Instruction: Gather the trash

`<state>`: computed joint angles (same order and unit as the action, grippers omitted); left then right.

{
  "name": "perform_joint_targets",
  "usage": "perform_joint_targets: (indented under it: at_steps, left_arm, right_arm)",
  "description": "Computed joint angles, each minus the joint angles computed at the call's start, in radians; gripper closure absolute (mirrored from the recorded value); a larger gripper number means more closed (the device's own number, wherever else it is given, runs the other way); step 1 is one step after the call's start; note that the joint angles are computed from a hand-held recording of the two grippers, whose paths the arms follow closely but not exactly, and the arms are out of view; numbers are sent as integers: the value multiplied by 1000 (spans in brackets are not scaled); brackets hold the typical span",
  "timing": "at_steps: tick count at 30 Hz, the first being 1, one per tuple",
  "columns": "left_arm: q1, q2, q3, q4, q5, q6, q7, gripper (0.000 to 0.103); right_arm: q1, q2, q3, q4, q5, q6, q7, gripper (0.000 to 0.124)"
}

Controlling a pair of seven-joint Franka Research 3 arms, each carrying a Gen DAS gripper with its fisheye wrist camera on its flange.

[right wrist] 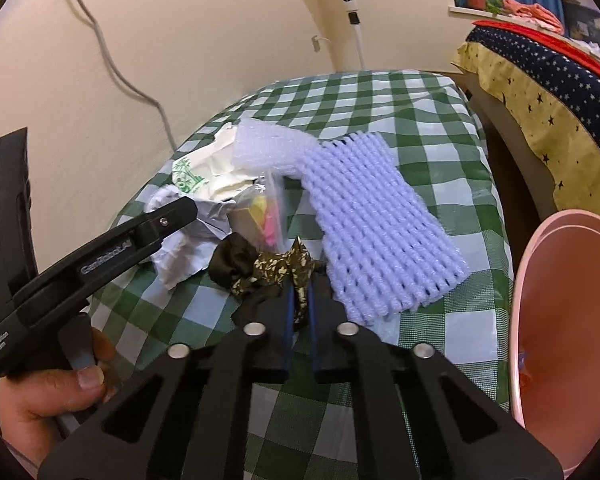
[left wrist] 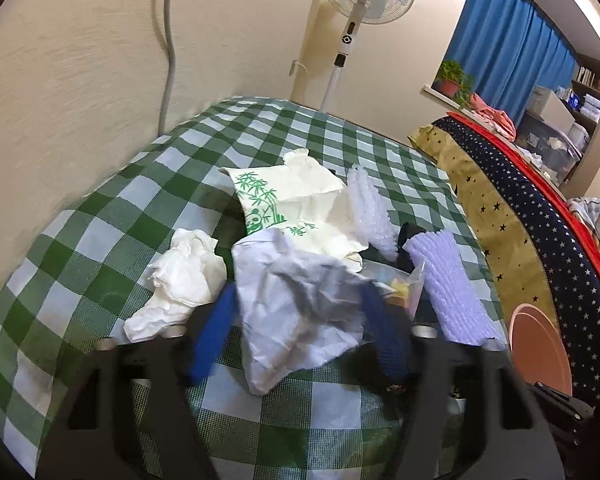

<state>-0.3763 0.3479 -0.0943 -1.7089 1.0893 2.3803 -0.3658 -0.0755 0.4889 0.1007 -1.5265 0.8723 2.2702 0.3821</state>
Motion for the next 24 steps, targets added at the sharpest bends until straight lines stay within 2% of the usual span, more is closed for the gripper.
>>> perform_joint_targets:
  at_steps: [3,5,11,24]
  left_arm:
    - [0,-2,-2,1,-4,-5,7,76]
    - [-1,-8,-3,-4,-4,-4,7,83]
    - [-9,-42,-11,-32,31,-8,-12,89]
    - [-29,-139,-73,-85,84,-131,-26,89]
  right_arm:
    - [-6,-12,2,-11,11,-3,-13,121]
    - [-8,-18,2,-16,20,-7,-18,121]
    - [-20,-48,-3,-37,58,-13,-41,121]
    - [-41,-154,-37,-127,168,-37,-130,122]
